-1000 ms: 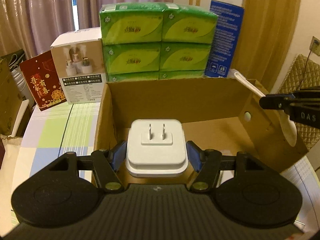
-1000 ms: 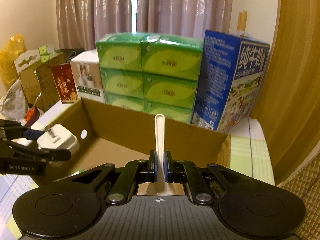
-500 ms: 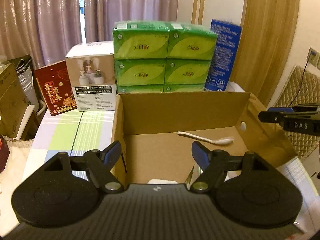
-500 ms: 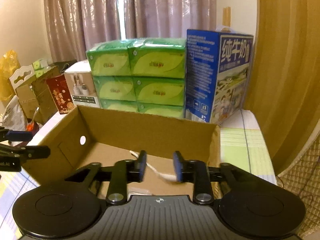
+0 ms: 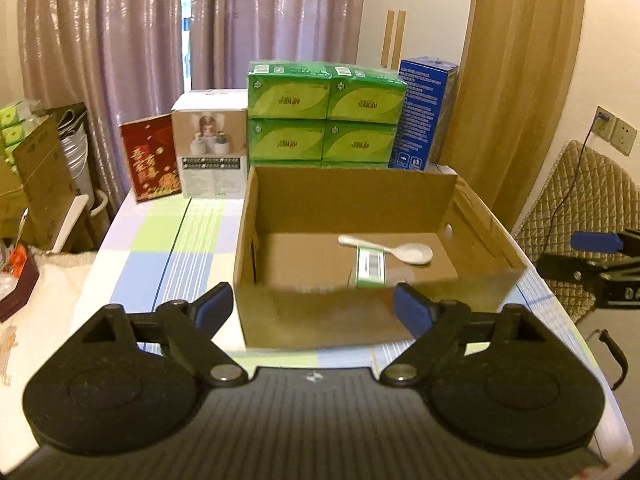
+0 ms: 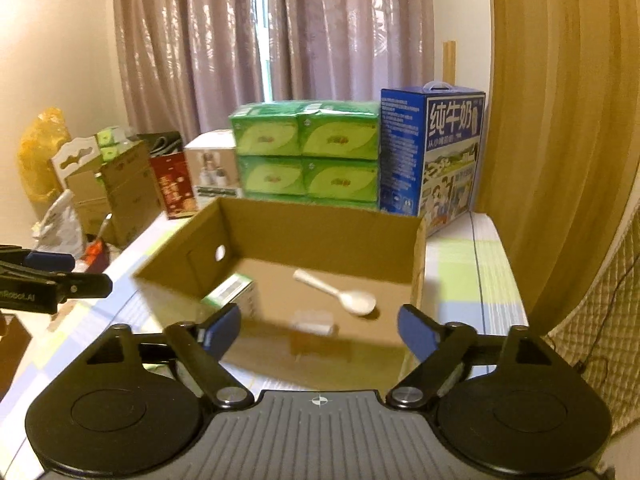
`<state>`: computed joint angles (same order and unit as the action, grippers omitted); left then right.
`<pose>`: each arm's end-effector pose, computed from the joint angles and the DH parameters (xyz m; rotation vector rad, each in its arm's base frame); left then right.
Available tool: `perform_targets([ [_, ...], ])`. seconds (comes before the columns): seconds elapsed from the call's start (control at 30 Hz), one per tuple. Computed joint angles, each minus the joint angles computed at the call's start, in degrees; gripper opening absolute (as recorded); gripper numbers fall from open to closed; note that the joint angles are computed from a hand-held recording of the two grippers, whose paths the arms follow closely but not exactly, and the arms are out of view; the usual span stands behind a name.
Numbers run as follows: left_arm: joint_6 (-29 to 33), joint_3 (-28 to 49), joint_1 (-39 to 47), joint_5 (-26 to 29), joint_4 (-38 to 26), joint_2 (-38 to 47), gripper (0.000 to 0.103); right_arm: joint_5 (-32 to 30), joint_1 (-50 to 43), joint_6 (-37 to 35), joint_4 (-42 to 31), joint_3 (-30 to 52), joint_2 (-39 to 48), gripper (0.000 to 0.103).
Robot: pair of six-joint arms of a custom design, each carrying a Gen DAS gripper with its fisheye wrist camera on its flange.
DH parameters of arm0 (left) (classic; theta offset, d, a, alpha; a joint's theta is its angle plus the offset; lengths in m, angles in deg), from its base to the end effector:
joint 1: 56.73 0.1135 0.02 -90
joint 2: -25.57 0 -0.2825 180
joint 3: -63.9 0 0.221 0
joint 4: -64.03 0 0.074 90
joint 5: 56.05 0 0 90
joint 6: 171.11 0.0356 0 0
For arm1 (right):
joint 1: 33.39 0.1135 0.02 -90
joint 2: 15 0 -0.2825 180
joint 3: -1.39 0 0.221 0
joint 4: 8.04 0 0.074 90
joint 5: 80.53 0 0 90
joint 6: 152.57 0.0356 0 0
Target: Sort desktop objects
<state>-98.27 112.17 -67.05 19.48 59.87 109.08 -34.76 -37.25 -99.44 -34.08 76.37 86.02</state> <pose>0.2499 -0.0365 0.1978 -0.2665 2.2168 0.0246 0.3346 0.0023 0.2153 -0.9238 2.0315 0.5778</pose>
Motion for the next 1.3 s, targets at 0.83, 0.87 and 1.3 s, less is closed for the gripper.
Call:
perform_targets([
  [0.83,-43.6,-14.1,-43.8,-25.5,-22.4,-12.2,0.102,-3.8,-32.5,-32.4,-23.5,-9.7,-0.9,0.101],
  [0.87,-45.1,-14.3,-44.5,-25.5,-21.9,-10.9,0.101,-3.7,-32.8,-32.9,-23.4,-9.8,-0.6,0.101],
  [1.3,-42.4,-16.3,-40.7,-21.5,-6.4,2.6,0.101,-1.6,-26.3,-27.2,-14.6,-10.9,4.3,0.101],
])
